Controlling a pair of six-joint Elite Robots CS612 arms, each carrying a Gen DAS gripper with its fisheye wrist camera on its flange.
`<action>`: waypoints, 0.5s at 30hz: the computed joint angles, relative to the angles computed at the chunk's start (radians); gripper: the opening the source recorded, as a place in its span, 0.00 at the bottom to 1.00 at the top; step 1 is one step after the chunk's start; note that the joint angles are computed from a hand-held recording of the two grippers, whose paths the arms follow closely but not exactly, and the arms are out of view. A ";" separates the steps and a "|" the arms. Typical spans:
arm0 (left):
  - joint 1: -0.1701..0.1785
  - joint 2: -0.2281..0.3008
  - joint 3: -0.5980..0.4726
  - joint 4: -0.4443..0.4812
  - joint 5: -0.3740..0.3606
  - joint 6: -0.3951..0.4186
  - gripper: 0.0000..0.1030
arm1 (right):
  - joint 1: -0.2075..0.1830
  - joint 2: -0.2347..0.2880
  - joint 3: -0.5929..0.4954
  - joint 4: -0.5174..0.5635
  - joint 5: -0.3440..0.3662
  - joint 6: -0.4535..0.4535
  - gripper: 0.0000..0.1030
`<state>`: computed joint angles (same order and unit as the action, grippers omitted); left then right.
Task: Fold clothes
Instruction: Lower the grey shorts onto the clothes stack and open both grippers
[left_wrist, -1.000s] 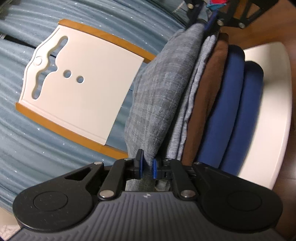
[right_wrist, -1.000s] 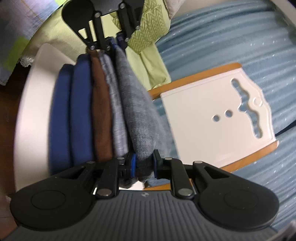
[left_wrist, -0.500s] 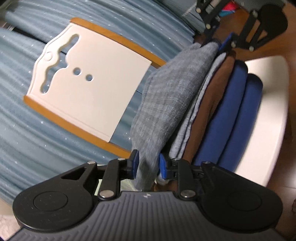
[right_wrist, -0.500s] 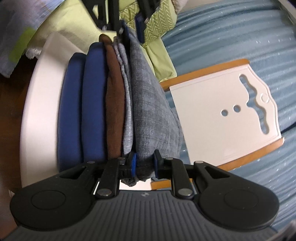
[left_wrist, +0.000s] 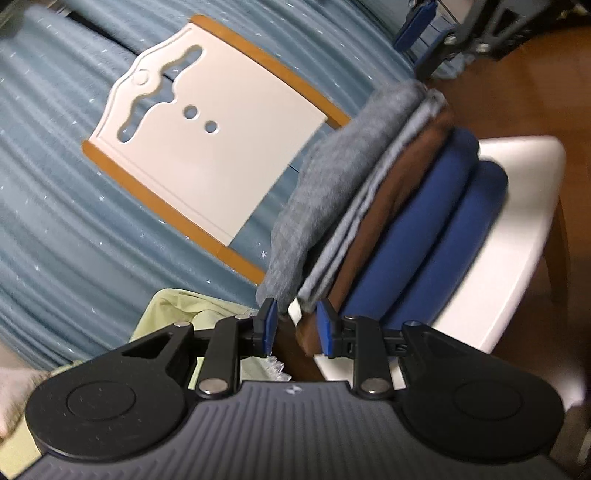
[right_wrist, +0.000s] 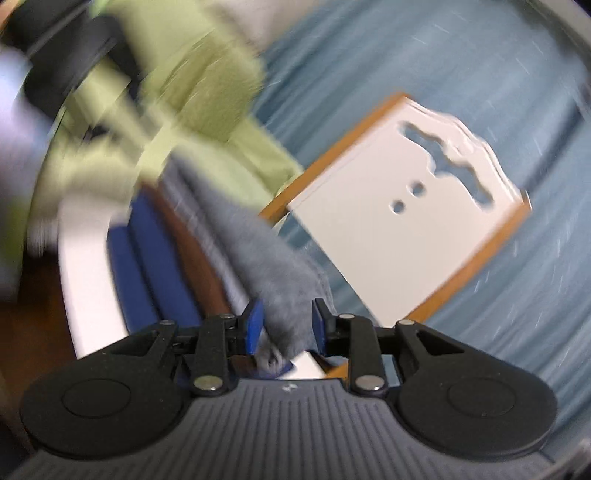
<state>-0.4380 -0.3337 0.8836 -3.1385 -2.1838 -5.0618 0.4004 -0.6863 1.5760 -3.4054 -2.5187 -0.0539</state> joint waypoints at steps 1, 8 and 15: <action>0.000 -0.003 0.010 -0.017 -0.001 -0.030 0.32 | -0.009 -0.004 0.005 -0.011 0.015 0.073 0.23; 0.005 -0.031 0.070 -0.051 -0.013 -0.228 0.39 | -0.066 -0.009 0.036 0.021 0.160 0.549 0.23; 0.017 -0.062 0.118 -0.038 -0.006 -0.396 0.48 | -0.049 -0.020 0.043 -0.026 0.123 0.586 0.28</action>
